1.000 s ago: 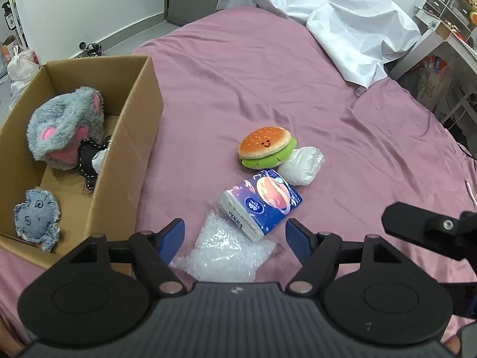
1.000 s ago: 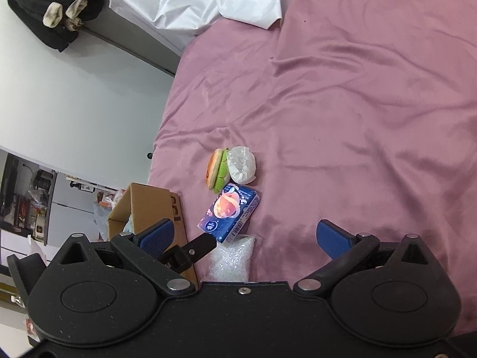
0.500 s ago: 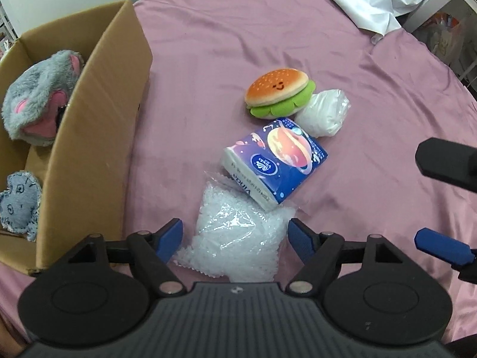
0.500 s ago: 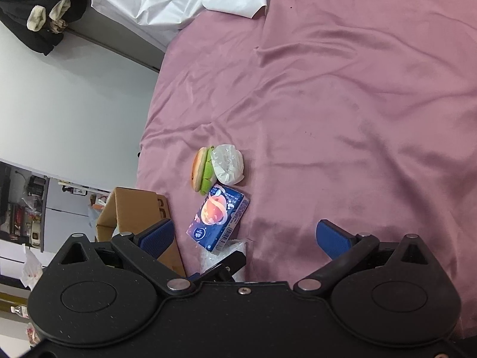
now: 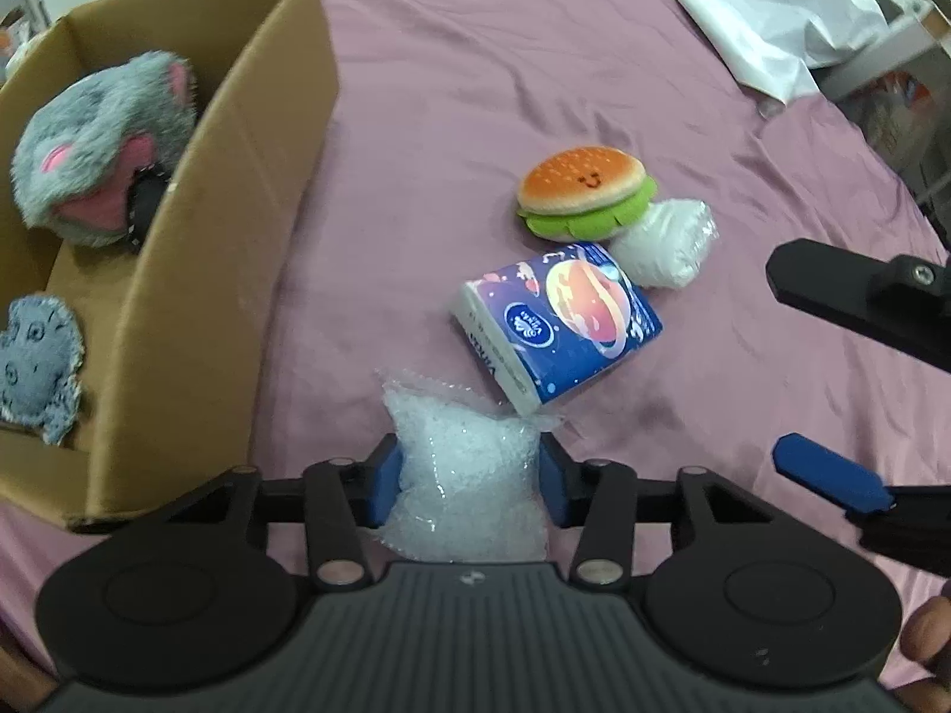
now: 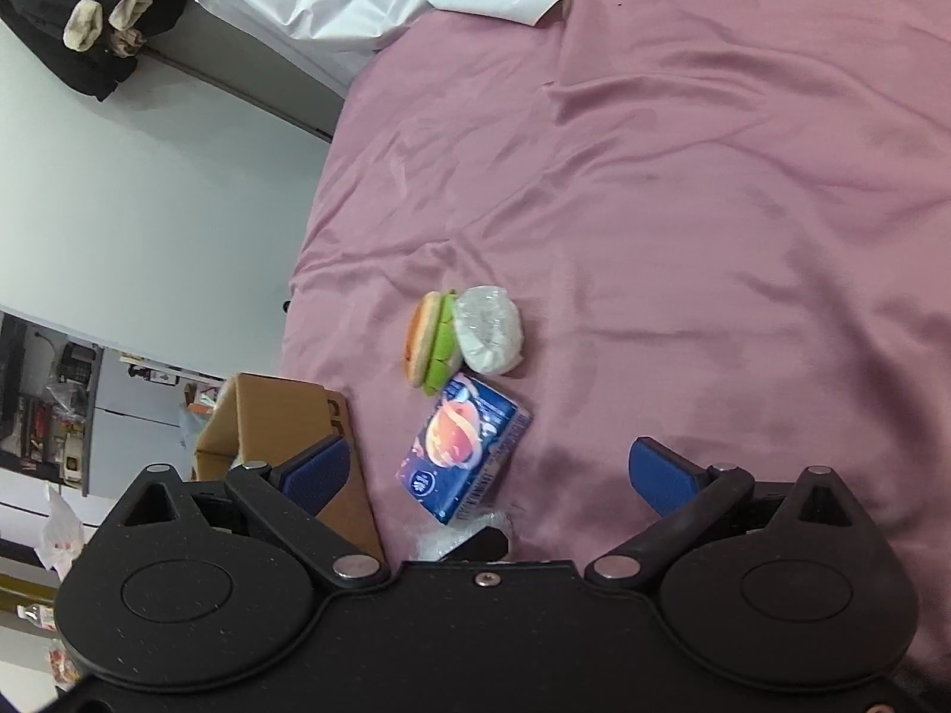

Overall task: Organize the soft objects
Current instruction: 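Close the left gripper on the bubble wrap bag, then close the right gripper on the blue tissue pack and lift it while the left holds bubble wrap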

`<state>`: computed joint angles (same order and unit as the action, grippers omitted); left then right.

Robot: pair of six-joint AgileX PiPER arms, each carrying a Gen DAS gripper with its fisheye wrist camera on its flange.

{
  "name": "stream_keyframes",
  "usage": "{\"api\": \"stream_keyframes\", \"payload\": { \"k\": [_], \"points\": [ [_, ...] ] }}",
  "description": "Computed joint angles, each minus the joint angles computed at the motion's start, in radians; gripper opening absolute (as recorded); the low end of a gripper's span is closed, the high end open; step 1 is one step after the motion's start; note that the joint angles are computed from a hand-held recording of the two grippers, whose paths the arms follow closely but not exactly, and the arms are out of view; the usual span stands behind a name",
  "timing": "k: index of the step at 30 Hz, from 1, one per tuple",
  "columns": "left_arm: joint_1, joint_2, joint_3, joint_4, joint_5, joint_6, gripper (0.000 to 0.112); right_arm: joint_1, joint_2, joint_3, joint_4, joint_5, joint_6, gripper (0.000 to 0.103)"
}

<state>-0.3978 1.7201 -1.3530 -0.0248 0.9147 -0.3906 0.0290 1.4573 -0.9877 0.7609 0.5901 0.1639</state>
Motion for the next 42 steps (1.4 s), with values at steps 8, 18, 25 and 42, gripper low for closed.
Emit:
{"api": "stream_keyframes", "payload": {
  "k": [8,18,25,42],
  "points": [
    [0.041,-0.025,0.018,-0.030,0.009,-0.032,0.042,0.010,0.037,0.015,0.184,-0.041,-0.101,0.085],
    [0.065,-0.015,0.021,-0.077,0.002,-0.013,0.042,0.063,0.105,-0.031,0.110,-0.061,0.001,0.077],
    [0.075,0.004,0.016,-0.092,-0.005,-0.024,0.042,0.093,0.170,-0.072,0.044,-0.078,0.084,0.067],
    [0.051,0.029,-0.011,-0.045,-0.002,-0.097,0.042,0.124,0.201,-0.063,-0.035,-0.180,0.179,0.023]
  ]
}}
